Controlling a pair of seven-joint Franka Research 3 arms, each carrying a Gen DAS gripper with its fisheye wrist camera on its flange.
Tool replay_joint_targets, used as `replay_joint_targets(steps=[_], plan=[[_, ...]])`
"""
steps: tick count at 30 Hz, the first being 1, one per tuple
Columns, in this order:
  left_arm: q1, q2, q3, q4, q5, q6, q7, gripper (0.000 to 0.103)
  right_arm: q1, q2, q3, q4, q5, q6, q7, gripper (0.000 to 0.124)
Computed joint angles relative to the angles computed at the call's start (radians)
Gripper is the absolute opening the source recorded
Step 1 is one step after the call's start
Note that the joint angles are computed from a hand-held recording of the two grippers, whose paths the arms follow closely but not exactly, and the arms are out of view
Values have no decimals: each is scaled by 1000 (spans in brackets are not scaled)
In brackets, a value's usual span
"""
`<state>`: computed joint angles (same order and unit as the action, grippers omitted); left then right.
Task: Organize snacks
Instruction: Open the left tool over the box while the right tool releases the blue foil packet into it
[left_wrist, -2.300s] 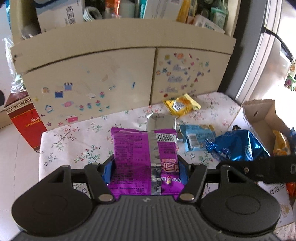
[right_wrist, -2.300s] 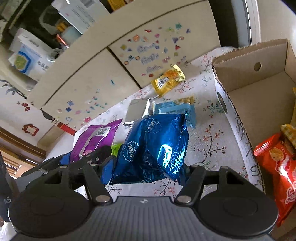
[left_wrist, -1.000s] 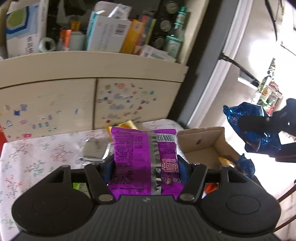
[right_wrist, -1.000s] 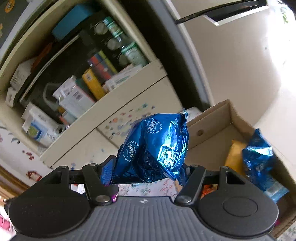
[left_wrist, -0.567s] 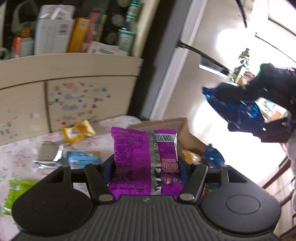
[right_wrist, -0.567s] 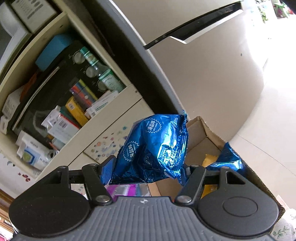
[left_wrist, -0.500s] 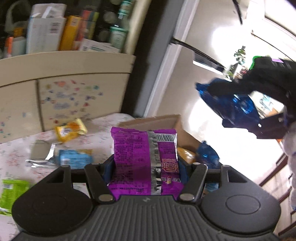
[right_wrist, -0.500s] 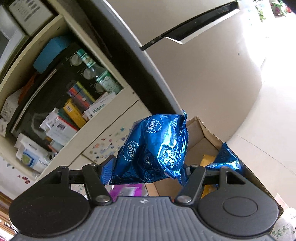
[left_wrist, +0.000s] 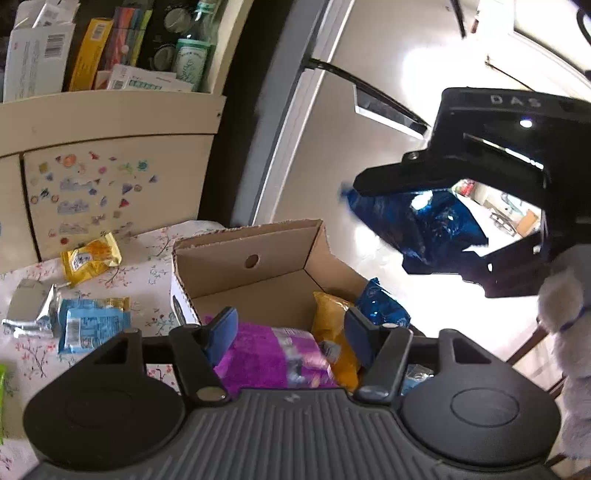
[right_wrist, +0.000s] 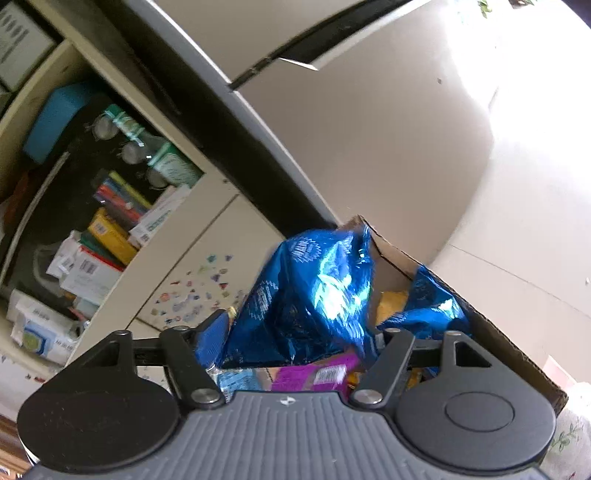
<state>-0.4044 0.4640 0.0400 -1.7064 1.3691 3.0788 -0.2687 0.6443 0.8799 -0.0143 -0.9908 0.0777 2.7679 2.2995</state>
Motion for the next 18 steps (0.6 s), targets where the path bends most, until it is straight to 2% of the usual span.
replay_joint_targets(steps=[3,6,10,15,18], plan=[[0,-5,6,-9,0,21,-19,73,-9,10,11,17,18,-22,16,89],[-13,-24,22,-21,48,2,-87,79,-10,12,13,19,25,-29,29,90],[21,-45,-1,-40,80,-2,-154,80,-17,13,30,21,34,-31,15,91],[62,-84,-44,-86,32,-47,-105,88,-14,14,27,23,41,-23,19,92],[79,-113,-56,-119,1,-63,-73,89,-15,24,34,40,44,-29,11,93]])
